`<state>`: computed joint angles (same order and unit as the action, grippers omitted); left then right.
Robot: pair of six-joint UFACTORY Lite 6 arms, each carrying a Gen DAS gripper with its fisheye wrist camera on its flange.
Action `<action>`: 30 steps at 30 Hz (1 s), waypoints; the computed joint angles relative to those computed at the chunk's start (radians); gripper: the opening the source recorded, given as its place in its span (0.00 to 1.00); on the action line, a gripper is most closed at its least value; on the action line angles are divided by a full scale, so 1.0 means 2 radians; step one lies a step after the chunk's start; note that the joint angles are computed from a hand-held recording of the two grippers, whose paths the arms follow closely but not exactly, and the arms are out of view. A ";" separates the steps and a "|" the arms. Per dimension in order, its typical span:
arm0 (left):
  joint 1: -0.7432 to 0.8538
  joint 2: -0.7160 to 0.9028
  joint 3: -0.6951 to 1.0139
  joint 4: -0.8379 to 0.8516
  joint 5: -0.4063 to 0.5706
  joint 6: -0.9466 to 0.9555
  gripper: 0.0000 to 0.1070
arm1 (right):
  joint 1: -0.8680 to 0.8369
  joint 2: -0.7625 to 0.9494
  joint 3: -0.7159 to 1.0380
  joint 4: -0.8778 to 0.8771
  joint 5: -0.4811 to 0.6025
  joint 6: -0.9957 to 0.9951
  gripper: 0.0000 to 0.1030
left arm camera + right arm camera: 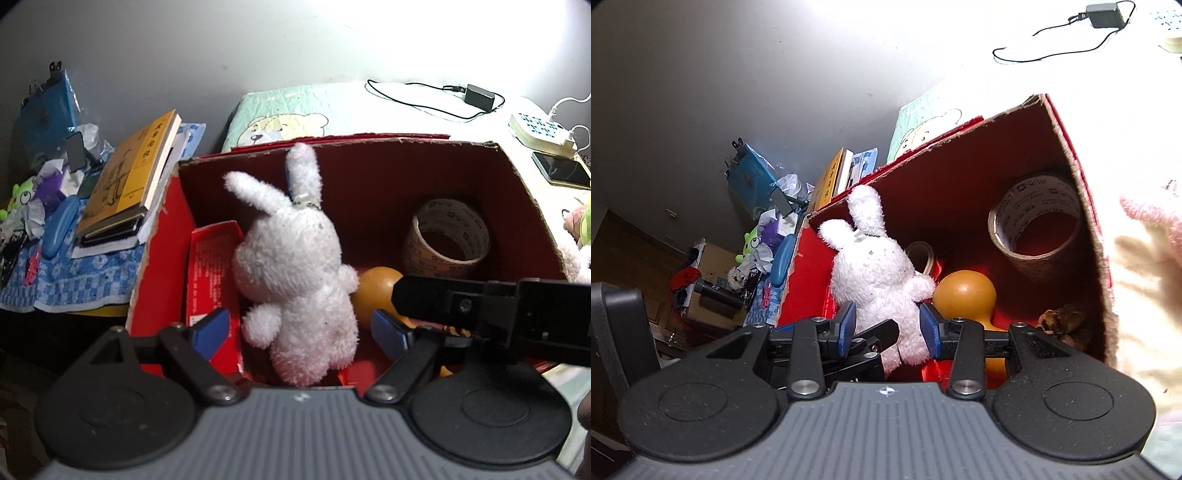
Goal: Organize objects
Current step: 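Open the right gripper to release the bunny inside the box, then move the right gripper back over the bed to the green bean plush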
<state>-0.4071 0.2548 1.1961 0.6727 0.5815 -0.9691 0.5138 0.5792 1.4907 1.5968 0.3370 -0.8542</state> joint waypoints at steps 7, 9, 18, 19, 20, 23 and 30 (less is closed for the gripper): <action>-0.036 0.002 0.021 0.003 0.039 -0.028 0.81 | -0.003 -0.056 -0.054 0.008 -0.028 -0.047 0.41; -0.049 0.005 0.030 0.006 0.049 -0.037 0.81 | -0.006 -0.073 -0.072 0.026 -0.030 -0.075 0.41; -0.101 0.019 0.066 0.021 0.099 -0.076 0.83 | -0.026 -0.126 -0.132 0.055 -0.019 -0.133 0.41; -0.106 0.021 0.070 0.020 0.103 -0.079 0.83 | -0.028 -0.134 -0.141 0.055 -0.017 -0.136 0.41; -0.111 0.023 0.073 0.020 0.107 -0.083 0.83 | -0.030 -0.139 -0.148 0.057 -0.014 -0.140 0.41; -0.127 0.029 0.083 0.022 0.120 -0.094 0.84 | -0.037 -0.155 -0.167 0.064 -0.006 -0.153 0.41; -0.160 0.045 0.113 0.021 0.147 -0.108 0.84 | -0.061 -0.194 -0.209 0.067 0.021 -0.171 0.41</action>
